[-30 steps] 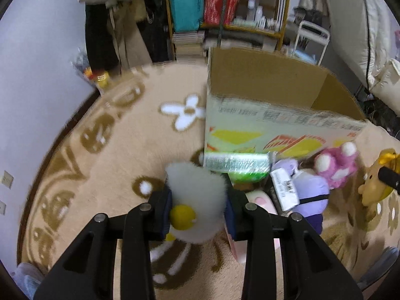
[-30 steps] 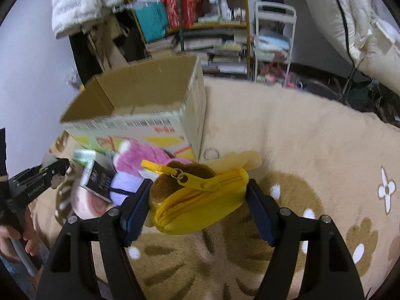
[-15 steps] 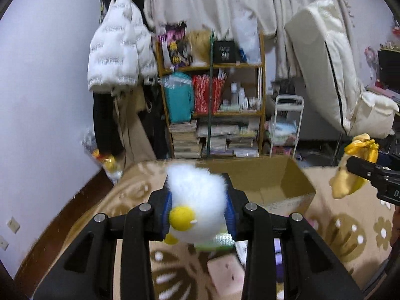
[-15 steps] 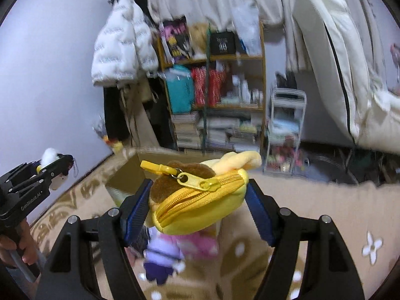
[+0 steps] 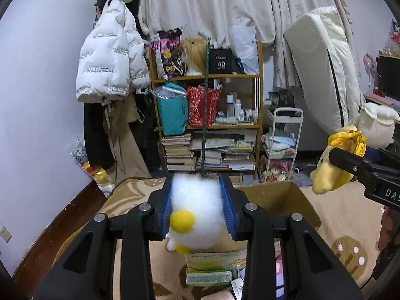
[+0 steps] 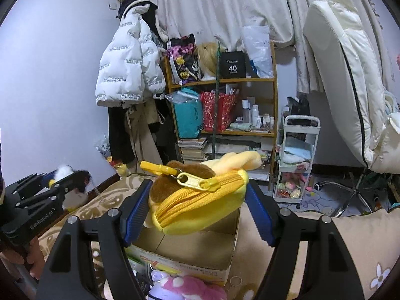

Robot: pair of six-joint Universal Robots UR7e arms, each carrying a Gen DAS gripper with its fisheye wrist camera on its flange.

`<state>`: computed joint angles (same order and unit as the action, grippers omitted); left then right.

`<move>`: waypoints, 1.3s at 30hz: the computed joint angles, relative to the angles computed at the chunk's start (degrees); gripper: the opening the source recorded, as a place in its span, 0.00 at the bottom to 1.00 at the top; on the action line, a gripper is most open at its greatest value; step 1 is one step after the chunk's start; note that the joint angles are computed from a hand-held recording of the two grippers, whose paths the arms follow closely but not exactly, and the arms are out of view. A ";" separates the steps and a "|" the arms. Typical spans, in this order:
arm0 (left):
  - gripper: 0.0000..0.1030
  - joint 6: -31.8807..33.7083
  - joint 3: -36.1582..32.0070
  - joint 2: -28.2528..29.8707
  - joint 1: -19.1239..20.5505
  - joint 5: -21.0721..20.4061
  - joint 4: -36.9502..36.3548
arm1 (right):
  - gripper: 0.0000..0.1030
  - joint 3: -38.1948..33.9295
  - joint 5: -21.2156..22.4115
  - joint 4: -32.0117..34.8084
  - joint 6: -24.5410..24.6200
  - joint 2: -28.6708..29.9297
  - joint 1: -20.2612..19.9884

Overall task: Organize soft objects
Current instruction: 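Lift the chick with the left tool while the right tool lifts the purse into the box, then withdraw both open tools from the box back toward the remaining toys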

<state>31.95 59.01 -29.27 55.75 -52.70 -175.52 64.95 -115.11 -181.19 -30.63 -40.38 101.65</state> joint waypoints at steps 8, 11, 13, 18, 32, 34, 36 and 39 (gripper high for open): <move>0.32 -2.40 -5.22 4.21 2.13 -1.53 6.19 | 0.76 -2.33 0.29 3.79 1.25 2.45 -2.55; 0.32 -3.16 -6.93 5.45 2.64 -1.56 8.62 | 0.76 -2.66 0.44 5.28 2.08 3.05 -3.35; 0.32 -4.34 -8.23 6.13 2.96 -1.43 10.62 | 0.77 -2.46 1.04 6.12 2.53 3.16 -3.85; 0.36 -6.40 -10.53 7.42 3.44 1.01 14.92 | 0.80 -2.27 2.06 9.83 4.45 3.33 -4.97; 0.81 -7.49 -3.20 3.04 2.46 4.68 11.23 | 1.00 2.65 2.63 9.14 8.06 0.36 -4.62; 0.87 -8.06 -0.73 1.36 2.11 5.11 9.58 | 1.00 4.28 2.40 8.65 8.06 -0.63 -4.09; 0.91 -8.54 1.90 -0.42 1.75 5.44 8.45 | 1.00 6.18 2.10 7.59 8.08 -1.72 -3.53; 0.95 -8.88 5.93 -3.18 1.09 6.18 7.34 | 1.00 9.15 1.65 5.60 8.33 -3.50 -2.69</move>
<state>23.06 64.94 -32.44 56.85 -46.51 -168.18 74.10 -113.46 -175.59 -22.30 -43.88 98.96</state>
